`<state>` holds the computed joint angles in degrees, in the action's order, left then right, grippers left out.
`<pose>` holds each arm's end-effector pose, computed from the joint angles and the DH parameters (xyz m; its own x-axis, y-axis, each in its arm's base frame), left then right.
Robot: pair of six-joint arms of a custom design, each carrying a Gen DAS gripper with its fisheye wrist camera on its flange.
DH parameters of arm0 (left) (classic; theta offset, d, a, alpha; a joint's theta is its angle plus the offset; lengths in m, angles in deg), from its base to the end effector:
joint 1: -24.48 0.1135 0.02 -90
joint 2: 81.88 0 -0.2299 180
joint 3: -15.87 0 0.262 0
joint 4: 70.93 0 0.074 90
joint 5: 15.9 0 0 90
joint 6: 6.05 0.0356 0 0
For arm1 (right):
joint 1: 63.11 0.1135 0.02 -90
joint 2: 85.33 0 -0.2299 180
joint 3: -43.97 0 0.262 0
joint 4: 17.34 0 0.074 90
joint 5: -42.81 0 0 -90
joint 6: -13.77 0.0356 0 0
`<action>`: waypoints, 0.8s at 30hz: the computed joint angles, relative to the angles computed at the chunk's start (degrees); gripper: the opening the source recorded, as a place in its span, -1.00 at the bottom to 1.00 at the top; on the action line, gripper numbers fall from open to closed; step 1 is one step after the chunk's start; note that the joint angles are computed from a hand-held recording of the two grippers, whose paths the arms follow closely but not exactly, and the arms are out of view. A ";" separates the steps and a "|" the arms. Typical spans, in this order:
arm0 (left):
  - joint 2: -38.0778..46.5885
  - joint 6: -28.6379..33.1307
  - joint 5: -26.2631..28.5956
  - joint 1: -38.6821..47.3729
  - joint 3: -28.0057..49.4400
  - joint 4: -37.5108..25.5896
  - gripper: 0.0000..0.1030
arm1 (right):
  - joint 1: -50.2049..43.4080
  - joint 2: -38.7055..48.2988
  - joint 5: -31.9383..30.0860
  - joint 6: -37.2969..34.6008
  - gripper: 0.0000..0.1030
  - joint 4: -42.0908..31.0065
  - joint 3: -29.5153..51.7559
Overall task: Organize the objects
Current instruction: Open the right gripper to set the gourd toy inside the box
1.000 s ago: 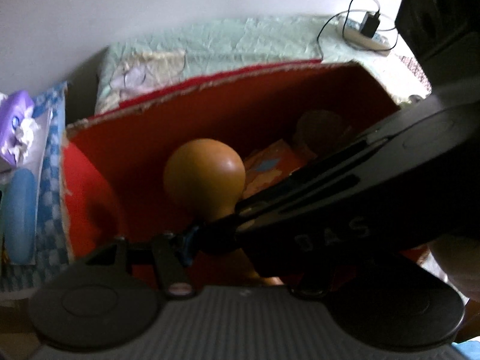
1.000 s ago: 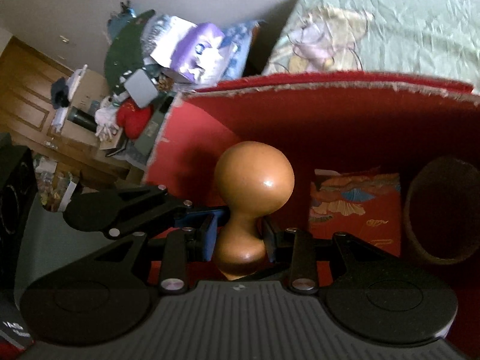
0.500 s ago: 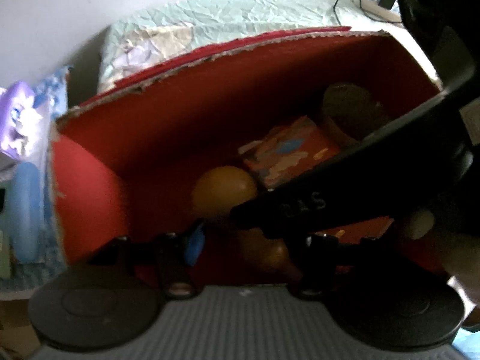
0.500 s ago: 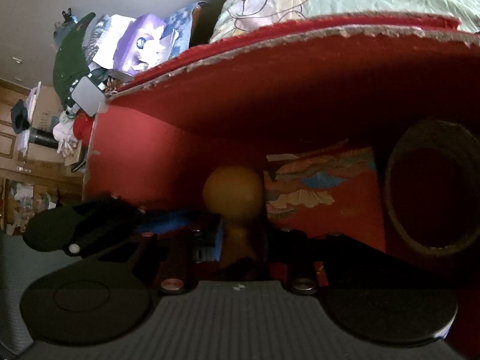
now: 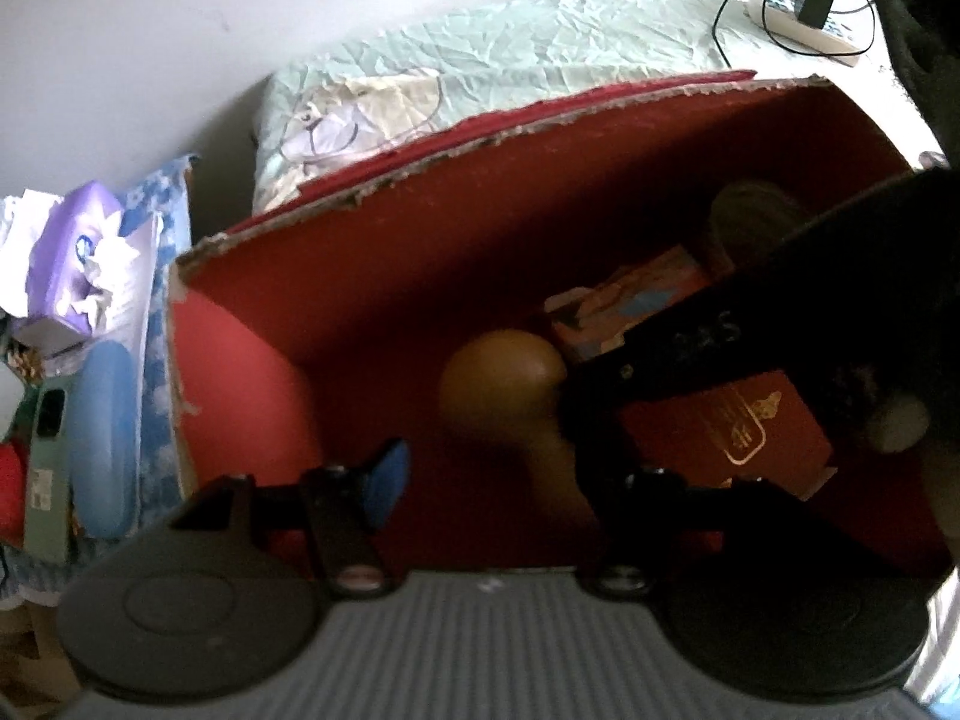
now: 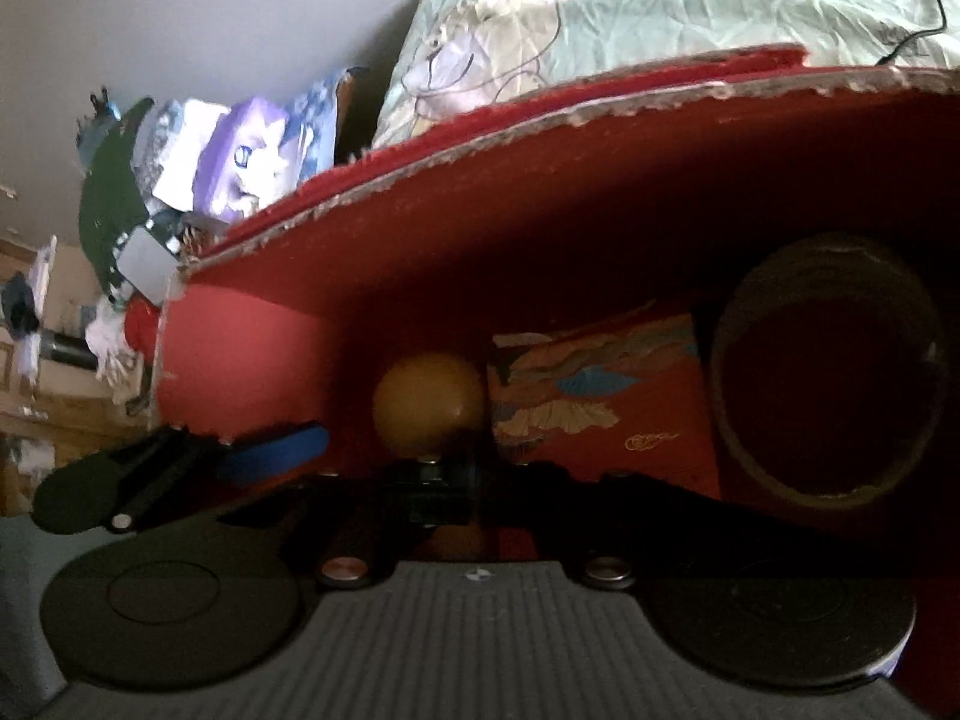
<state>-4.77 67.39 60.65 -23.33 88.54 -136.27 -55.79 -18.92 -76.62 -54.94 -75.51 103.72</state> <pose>0.1858 -0.1926 0.2154 -0.7941 0.4633 -0.3935 0.4593 0.8813 0.1107 0.2288 0.0470 0.1988 -0.9520 0.1965 -0.2348 0.0294 0.8220 0.5688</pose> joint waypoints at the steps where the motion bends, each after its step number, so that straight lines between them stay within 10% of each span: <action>1: 0.41 -0.01 -0.09 0.10 0.10 0.20 0.29 | -0.21 0.27 -0.43 -0.59 -1.00 -0.18 -0.09; 24: 1.93 -0.29 -1.80 0.12 0.06 1.46 0.28 | 4.52 -8.85 7.67 2.89 -0.72 5.42 -5.97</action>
<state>-2.83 67.10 58.85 -23.22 88.60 -134.81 -51.27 -27.77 -68.95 -52.05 -70.09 97.75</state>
